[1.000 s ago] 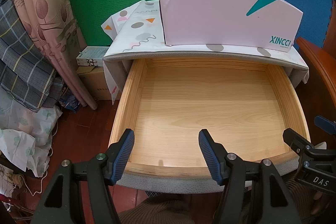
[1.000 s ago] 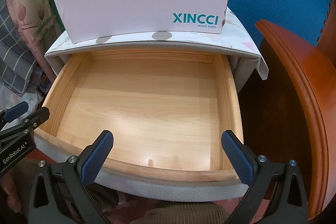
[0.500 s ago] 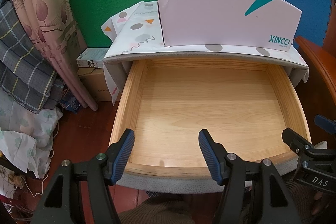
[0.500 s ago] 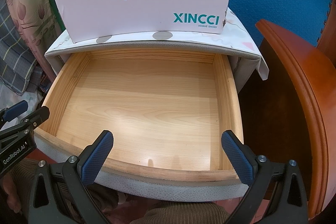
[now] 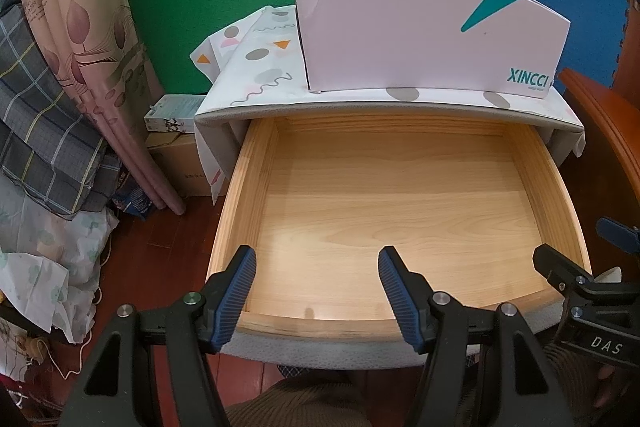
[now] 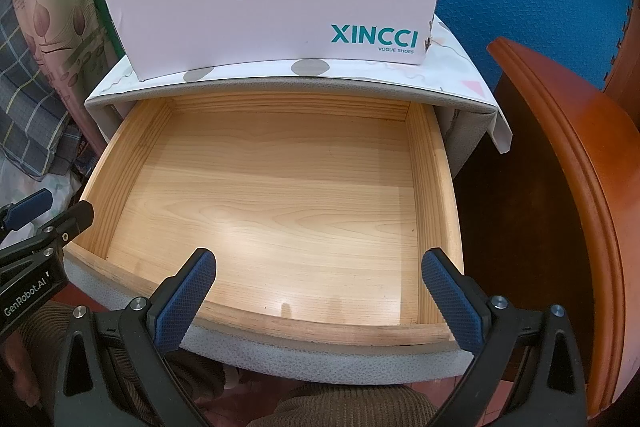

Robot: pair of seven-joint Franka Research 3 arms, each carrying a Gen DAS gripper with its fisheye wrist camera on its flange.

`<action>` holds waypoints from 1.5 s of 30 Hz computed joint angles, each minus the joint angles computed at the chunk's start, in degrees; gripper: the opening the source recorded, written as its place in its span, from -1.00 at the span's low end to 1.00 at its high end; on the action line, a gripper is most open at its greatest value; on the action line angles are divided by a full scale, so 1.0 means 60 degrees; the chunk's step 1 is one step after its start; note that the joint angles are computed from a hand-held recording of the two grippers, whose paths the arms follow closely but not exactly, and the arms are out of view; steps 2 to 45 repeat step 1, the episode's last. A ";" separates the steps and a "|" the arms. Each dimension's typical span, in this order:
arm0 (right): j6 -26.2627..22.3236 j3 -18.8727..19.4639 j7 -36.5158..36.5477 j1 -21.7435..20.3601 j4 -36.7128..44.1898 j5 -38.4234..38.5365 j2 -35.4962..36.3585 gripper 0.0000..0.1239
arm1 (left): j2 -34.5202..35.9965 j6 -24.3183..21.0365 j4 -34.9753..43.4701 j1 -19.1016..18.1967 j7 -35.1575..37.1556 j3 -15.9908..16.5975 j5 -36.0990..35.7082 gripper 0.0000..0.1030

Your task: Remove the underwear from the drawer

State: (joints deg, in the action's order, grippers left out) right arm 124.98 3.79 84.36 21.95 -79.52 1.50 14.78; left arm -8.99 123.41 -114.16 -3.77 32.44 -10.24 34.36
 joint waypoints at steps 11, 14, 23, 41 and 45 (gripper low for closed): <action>-0.0005 0.0002 -0.0015 -0.0005 0.0024 0.0017 0.0019 0.64 | -0.0005 0.0026 -0.0008 -0.0001 0.0022 0.0010 -0.0027 0.27; -0.0005 0.0002 -0.0015 -0.0005 0.0024 0.0017 0.0019 0.64 | -0.0005 0.0026 -0.0008 -0.0001 0.0022 0.0010 -0.0027 0.27; -0.0005 0.0002 -0.0015 -0.0005 0.0024 0.0017 0.0019 0.64 | -0.0005 0.0026 -0.0008 -0.0001 0.0022 0.0010 -0.0027 0.27; -0.0005 0.0002 -0.0015 -0.0005 0.0024 0.0017 0.0019 0.64 | -0.0005 0.0026 -0.0008 -0.0001 0.0022 0.0010 -0.0027 0.27; -0.0005 0.0002 -0.0015 -0.0005 0.0024 0.0017 0.0019 0.64 | -0.0005 0.0026 -0.0008 -0.0001 0.0022 0.0010 -0.0027 0.27</action>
